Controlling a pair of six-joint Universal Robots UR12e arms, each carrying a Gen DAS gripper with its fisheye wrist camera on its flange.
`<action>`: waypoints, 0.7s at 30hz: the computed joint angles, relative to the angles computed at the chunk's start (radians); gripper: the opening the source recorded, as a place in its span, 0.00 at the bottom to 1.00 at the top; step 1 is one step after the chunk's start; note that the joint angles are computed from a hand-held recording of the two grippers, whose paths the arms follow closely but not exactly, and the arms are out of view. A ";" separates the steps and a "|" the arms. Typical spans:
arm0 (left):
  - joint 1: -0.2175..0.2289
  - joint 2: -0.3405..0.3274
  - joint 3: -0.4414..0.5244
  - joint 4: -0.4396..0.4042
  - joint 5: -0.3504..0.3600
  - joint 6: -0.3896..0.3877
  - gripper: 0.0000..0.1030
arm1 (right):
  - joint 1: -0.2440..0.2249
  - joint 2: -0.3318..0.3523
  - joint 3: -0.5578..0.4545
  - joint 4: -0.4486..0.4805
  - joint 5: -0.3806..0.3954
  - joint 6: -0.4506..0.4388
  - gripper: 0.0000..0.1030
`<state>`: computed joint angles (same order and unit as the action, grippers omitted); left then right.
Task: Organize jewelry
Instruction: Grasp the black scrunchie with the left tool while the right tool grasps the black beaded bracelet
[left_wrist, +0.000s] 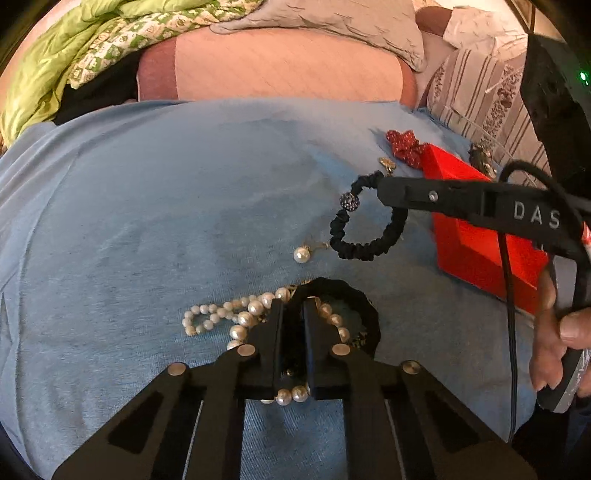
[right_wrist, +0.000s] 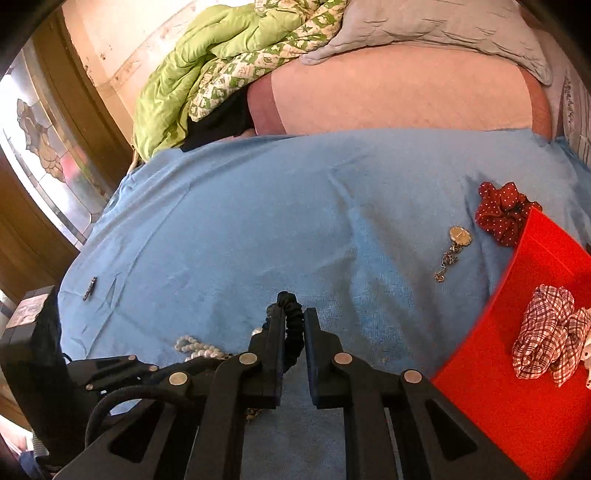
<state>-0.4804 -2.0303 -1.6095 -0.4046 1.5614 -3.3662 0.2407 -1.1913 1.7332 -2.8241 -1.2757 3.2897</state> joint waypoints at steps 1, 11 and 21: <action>0.001 0.003 -0.005 0.012 -0.001 -0.001 0.09 | -0.002 -0.001 0.002 -0.004 0.005 0.004 0.11; 0.015 0.038 -0.056 0.140 0.095 -0.045 0.09 | -0.002 -0.011 0.015 -0.044 0.043 0.014 0.11; 0.012 0.042 -0.059 0.124 0.146 -0.043 0.09 | 0.005 -0.004 0.003 -0.025 0.046 0.000 0.11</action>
